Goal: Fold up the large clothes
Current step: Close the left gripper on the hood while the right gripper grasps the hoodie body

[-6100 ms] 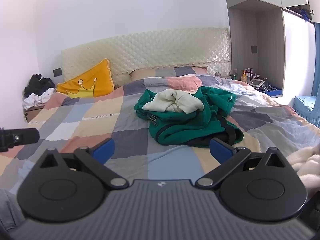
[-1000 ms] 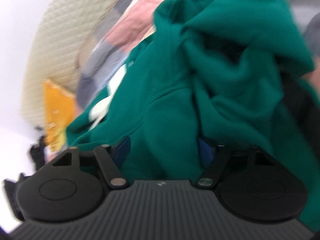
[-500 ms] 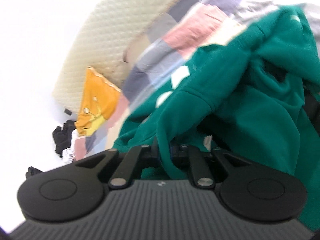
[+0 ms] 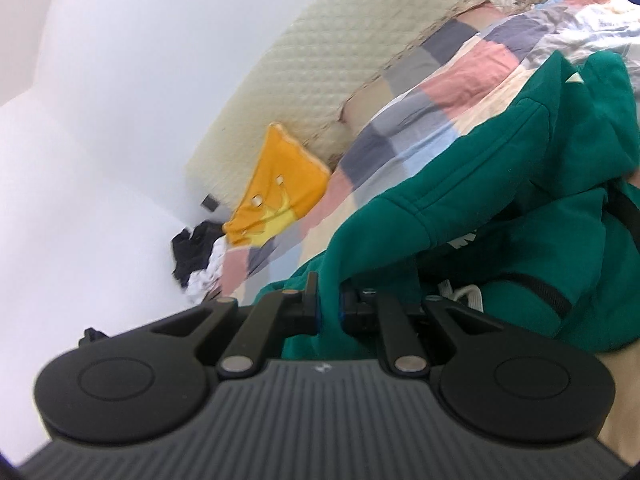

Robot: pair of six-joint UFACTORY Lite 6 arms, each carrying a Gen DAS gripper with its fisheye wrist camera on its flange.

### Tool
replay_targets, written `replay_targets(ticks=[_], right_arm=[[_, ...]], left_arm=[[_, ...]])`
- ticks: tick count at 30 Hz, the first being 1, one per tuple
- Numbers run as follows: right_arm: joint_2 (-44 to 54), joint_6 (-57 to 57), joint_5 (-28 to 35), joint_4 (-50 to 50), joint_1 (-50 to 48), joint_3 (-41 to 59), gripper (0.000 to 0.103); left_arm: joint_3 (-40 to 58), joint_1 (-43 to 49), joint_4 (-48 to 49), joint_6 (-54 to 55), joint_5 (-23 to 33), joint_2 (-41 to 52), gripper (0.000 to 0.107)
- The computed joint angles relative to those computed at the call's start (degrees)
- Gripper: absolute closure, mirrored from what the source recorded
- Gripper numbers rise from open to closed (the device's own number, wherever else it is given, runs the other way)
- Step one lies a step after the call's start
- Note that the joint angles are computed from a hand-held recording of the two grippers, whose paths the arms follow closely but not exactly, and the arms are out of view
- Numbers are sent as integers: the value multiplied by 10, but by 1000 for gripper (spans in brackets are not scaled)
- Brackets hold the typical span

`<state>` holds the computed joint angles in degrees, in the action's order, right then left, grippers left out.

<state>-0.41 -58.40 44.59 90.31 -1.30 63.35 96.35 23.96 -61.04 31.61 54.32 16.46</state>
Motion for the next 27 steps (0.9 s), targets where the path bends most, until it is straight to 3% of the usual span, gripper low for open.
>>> replay_targets(ticks=[7,11,16,21,22,24,27], right_arm=[[-239,9,-11,-11,26,-218,92],[-330,-3,-71,-7,77,-322,92],[-357,-125,-157,86,141,-452,91],[-272,-240,-82,175,74,-501,89],[-258,-242,-65,173,60,-499,88],[-221,-243,-23,167,28,-487,83],[-197,-265,6,186,10,-482,51]], left_arm=[[-294,154,-34,116,91,-271,87],[-445,226,-26,199,123,-369,85],[-606,242,-20,283,86,-427,83],[-629,236,5,310,78,-440,74],[-629,246,2,320,88,-443,72],[-633,273,-16,352,119,-443,56],[-640,322,-25,387,168,-449,54]])
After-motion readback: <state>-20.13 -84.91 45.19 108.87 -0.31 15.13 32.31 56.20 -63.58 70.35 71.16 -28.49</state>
